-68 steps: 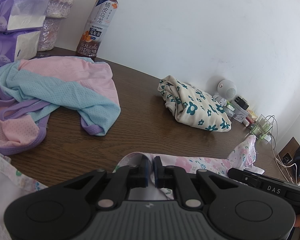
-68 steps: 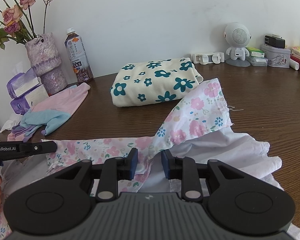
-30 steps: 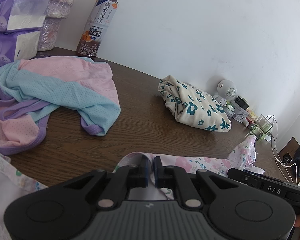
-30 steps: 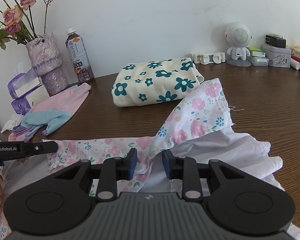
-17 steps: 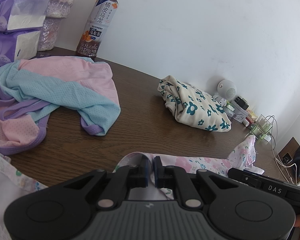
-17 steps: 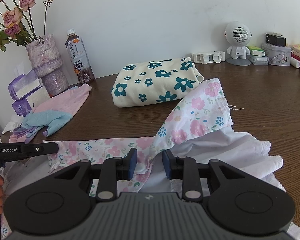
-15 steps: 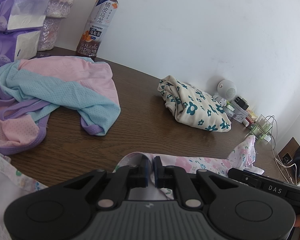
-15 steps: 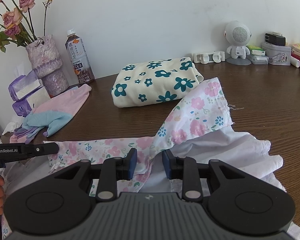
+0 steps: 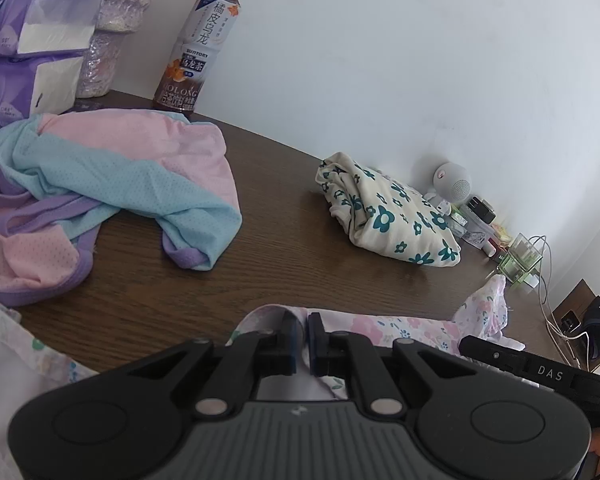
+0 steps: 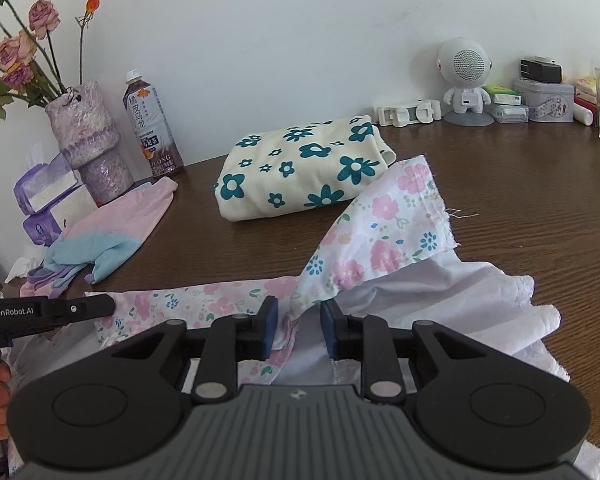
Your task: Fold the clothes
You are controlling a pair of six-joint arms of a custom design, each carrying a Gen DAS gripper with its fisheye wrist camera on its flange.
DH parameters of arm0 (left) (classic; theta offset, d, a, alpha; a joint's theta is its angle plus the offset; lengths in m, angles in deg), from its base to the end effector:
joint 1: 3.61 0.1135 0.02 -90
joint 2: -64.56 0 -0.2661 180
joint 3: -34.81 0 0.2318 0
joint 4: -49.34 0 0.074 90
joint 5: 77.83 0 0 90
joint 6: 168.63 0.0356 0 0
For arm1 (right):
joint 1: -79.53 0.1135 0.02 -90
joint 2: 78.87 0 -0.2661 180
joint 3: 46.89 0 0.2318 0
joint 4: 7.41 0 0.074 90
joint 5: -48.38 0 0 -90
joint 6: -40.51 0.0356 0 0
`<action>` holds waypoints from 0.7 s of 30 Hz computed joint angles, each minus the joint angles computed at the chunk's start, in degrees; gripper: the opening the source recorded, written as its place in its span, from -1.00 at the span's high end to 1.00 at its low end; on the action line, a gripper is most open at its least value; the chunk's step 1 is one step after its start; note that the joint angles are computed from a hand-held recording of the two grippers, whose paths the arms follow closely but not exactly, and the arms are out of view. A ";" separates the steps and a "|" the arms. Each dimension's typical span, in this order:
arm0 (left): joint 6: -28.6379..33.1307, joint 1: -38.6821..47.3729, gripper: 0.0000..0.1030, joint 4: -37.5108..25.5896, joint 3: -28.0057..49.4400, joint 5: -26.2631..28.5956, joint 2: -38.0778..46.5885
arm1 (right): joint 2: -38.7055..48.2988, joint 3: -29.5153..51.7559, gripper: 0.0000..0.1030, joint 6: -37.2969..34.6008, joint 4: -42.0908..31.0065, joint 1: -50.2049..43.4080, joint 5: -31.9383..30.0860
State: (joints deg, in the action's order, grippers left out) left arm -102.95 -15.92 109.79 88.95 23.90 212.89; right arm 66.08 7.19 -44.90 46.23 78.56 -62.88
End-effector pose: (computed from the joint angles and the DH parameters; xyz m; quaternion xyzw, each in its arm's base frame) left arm 0.3112 -0.0753 -0.0384 -0.0439 0.8775 -0.2329 0.4169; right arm 0.3198 0.0075 -0.0303 -0.0392 0.8834 0.1790 0.4313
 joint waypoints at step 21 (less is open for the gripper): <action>1.01 0.95 0.96 -4.61 3.44 -0.11 -0.55 | 0.22 4.23 0.77 2.66 -4.08 -1.14 2.48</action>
State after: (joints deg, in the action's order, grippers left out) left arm -101.94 -14.96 105.18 92.39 23.79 212.34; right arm 66.30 11.42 -42.24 42.15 77.41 -60.40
